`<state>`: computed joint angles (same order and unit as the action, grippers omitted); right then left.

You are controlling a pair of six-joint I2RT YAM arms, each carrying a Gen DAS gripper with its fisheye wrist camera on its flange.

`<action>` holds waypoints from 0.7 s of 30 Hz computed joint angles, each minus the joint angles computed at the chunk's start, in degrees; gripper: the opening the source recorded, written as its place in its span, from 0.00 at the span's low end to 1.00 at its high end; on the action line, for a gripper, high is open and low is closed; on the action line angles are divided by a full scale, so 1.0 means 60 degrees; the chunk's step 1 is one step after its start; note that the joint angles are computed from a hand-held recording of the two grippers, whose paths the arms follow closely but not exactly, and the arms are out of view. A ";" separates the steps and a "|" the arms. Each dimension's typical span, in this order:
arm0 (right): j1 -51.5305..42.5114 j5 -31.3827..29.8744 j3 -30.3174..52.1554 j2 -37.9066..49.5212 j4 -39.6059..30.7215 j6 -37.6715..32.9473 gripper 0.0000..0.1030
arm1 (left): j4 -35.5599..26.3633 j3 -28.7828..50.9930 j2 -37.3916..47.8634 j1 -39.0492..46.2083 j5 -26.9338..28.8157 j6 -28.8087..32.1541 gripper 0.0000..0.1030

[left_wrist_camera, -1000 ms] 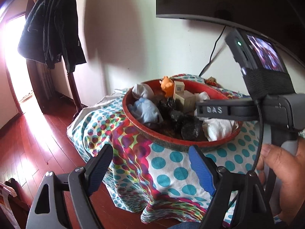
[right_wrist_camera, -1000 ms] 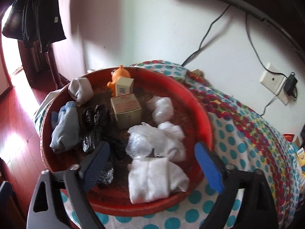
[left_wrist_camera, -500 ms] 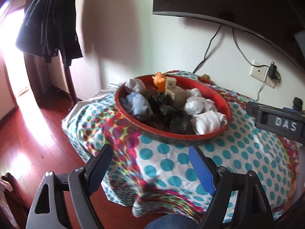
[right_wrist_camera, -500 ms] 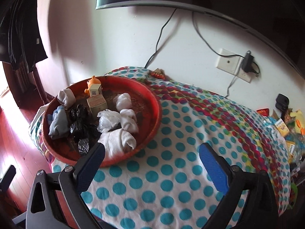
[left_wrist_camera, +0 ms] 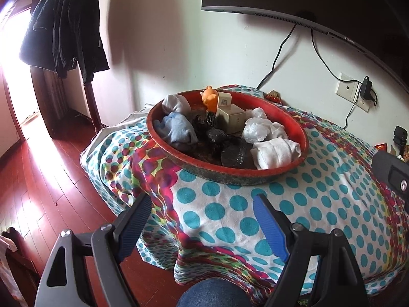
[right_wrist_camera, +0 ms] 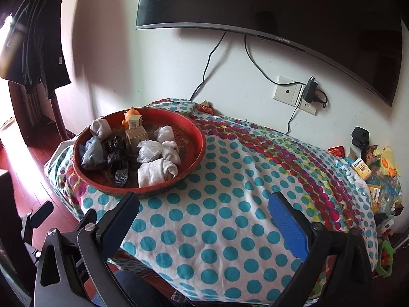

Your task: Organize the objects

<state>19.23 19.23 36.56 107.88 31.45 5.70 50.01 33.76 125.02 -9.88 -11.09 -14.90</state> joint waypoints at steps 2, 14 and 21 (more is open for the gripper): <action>0.0069 -0.0035 -0.0133 -0.0047 0.0062 0.0060 0.98 | -0.0148 0.0062 -0.0003 0.0107 0.0230 -0.0132 0.81; 0.0301 0.0025 -0.0189 0.0160 0.0135 0.0036 0.98 | 0.0512 -0.0227 0.0094 -0.0834 -0.1991 0.0146 0.82; 0.0265 0.0000 -0.0160 0.0306 0.0180 0.0079 0.98 | 0.0785 -0.0346 0.0143 -0.1061 -0.1953 0.0392 0.82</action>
